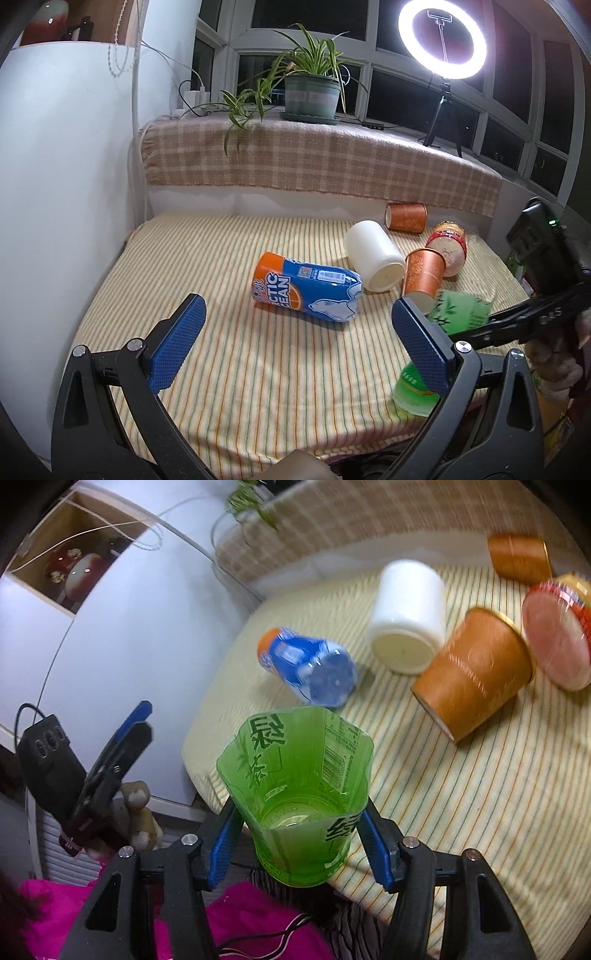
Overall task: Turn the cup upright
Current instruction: 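Bring the bottle to the left tool and open the right tool while the left tool grasps it, then carry the green bottle with the left tool down toward the table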
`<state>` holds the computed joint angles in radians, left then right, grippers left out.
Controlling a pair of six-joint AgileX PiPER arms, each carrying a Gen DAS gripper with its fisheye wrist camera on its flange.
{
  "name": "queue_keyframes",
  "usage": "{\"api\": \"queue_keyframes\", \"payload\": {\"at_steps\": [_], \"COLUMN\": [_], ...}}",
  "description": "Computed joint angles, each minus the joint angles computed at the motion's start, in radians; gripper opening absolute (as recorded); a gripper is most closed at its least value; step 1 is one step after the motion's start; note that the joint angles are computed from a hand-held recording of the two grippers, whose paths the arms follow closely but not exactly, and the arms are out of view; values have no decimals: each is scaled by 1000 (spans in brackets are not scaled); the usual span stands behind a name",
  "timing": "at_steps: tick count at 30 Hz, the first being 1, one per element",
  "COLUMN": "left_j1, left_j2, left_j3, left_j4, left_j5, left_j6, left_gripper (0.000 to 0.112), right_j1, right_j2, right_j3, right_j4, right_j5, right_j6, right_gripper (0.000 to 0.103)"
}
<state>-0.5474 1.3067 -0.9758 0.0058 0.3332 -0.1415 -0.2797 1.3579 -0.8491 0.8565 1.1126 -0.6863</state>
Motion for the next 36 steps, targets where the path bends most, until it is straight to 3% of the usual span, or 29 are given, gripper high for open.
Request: {"api": "queue_keyframes", "payload": {"at_steps": [14, 20, 22, 29, 33, 36], "left_j1": [21, 18, 22, 52, 57, 59], "left_j2": [62, 120, 138, 231, 306, 367], "left_j3": [-52, -97, -114, -200, -283, -347], "left_j4": [-174, -232, -275, -484, -575, -634], "left_j5": [58, 106, 126, 241, 341, 403], "left_j6": [157, 199, 230, 382, 430, 451], "left_gripper": [102, 102, 102, 102, 102, 102], "right_j1": [28, 27, 19, 27, 120, 226], "right_j2": [174, 159, 119, -145, -340, -459], "right_j3": [-70, -64, -42, 82, 149, 180], "right_j4": [41, 38, 24, -72, -256, -496], "right_j5": [-61, -84, -99, -206, -343, -410], "right_j6": [21, 11, 4, 30, 201, 427], "right_gripper": [64, 79, 84, 86, 90, 91]}}
